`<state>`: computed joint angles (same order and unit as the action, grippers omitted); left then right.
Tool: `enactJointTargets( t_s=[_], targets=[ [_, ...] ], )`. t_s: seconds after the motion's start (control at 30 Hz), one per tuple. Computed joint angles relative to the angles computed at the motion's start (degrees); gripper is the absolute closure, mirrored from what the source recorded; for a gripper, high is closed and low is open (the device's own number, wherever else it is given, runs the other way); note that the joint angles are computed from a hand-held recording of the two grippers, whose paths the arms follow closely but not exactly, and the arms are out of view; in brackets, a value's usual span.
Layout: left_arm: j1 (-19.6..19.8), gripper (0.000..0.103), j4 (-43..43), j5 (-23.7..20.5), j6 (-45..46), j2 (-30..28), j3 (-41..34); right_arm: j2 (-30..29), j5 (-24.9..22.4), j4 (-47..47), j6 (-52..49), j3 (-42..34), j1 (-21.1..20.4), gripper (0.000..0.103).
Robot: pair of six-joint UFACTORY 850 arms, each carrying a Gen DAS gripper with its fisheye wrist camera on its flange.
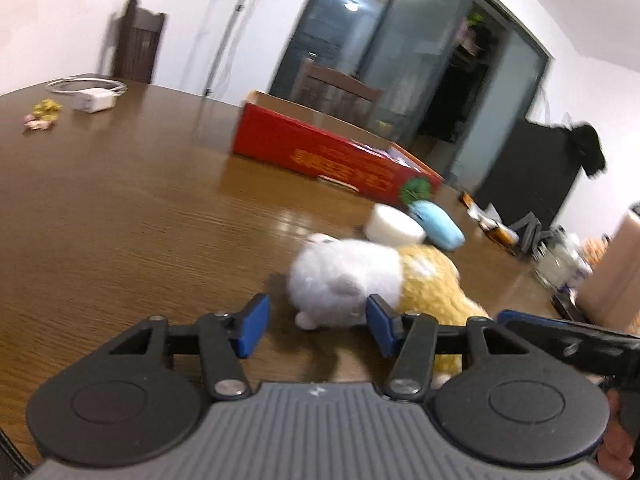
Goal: Organize soft objects
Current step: 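Carry the sheep plush into the box with both grippers and open them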
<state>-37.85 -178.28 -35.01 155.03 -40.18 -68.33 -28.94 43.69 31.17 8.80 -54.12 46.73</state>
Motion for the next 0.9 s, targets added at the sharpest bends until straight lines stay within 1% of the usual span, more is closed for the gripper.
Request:
enactJointTargets(
  t_s=[0.07, 0.1, 0.17, 0.23, 0.27, 0.3, 0.33, 0.37, 0.4, 0.43, 0.5, 0.53, 0.57, 0.63, 0.67, 0.7, 0.73, 0.8, 0.9],
  targets=[
    [0.4, 0.048, 1.3, -0.8, -1.2, 0.0, -0.2, 0.1, 1.8, 0.9, 1.0, 0.2, -0.5, 0.048],
    [0.4, 0.048, 2.1, -0.5, -2.0, -0.3, -0.6, -0.4, 1.6, 1.7, 1.4, -0.3, -1.0, 0.046],
    [0.3, 0.048, 3.6, 0.3, -3.0, -0.8, -1.7, -1.9, -1.3, 2.9, 2.1, -2.1, -2.0, 0.045],
    [0.3, 0.048, 5.5, 0.0, -5.2, -1.4, -2.6, -2.6, -0.7, -2.1, 7.0, -2.2, -2.4, 0.046],
    [0.6, 0.048, 8.9, -0.8, -8.7, -2.0, -3.5, -2.7, -1.7, -5.5, 8.5, -2.5, -2.6, 0.047],
    [0.8, 0.051, 11.1, -1.1, -11.4, -2.7, -4.6, -2.7, -3.2, -10.3, 10.3, -2.9, -3.0, 0.048],
    [1.1, 0.050, 13.1, -1.1, -13.5, -3.4, -6.1, -2.7, -4.6, -14.2, 11.4, -3.5, -3.2, 0.048],
    [1.5, 0.049, 17.6, -0.3, -17.6, -4.2, -8.1, -2.8, -5.8, -15.9, 11.2, -4.0, -3.2, 0.048],
    [1.9, 0.046, 21.7, 0.3, -21.8, -4.8, -9.7, -2.6, -6.3, -18.1, 11.9, -4.2, -3.3, 0.049],
    [2.0, 0.042, 23.5, 0.8, -23.7, -5.2, -10.7, -2.3, -6.2, -19.4, 12.6, -4.0, -3.5, 0.049],
    [1.6, 0.040, 21.5, 2.2, -20.9, -5.1, -11.4, -1.0, -5.7, -17.2, 10.6, -3.1, -3.6, 0.049],
    [1.4, 0.037, 20.9, 2.4, -19.3, -4.9, -11.2, -0.2, -5.0, -14.9, 8.9, -2.3, -3.7, 0.051],
    [1.3, 0.035, 21.1, 2.2, -19.0, -4.6, -10.7, 0.7, -3.8, -12.6, 7.7, -1.2, -3.8, 0.051],
    [1.6, 0.031, 23.2, 0.9, -21.6, -4.0, -9.5, 2.0, -1.7, -7.0, 5.1, 0.4, -4.2, 0.048],
    [1.6, 0.031, 23.5, 0.2, -22.1, -3.7, -8.9, 2.5, -1.3, -3.3, 3.5, 1.0, -4.5, 0.047],
    [1.6, 0.030, 23.0, -0.3, -21.9, -3.5, -8.5, 2.8, -1.3, -1.6, 3.6, 1.2, -5.0, 0.047],
    [1.6, 0.030, 22.4, -0.3, -21.9, -3.5, -8.3, 2.8, -0.9, -1.8, 5.3, 1.6, -5.8, 0.045],
    [1.8, 0.030, 25.5, 0.5, -26.2, -3.9, -9.2, 2.1, -1.4, -1.7, 8.1, 1.2, -6.8, 0.042],
    [1.8, 0.030, 32.8, 0.7, -34.4, -5.1, -11.4, -0.4, -2.8, -3.8, 11.8, -0.9, -7.9, 0.041]
  ],
)
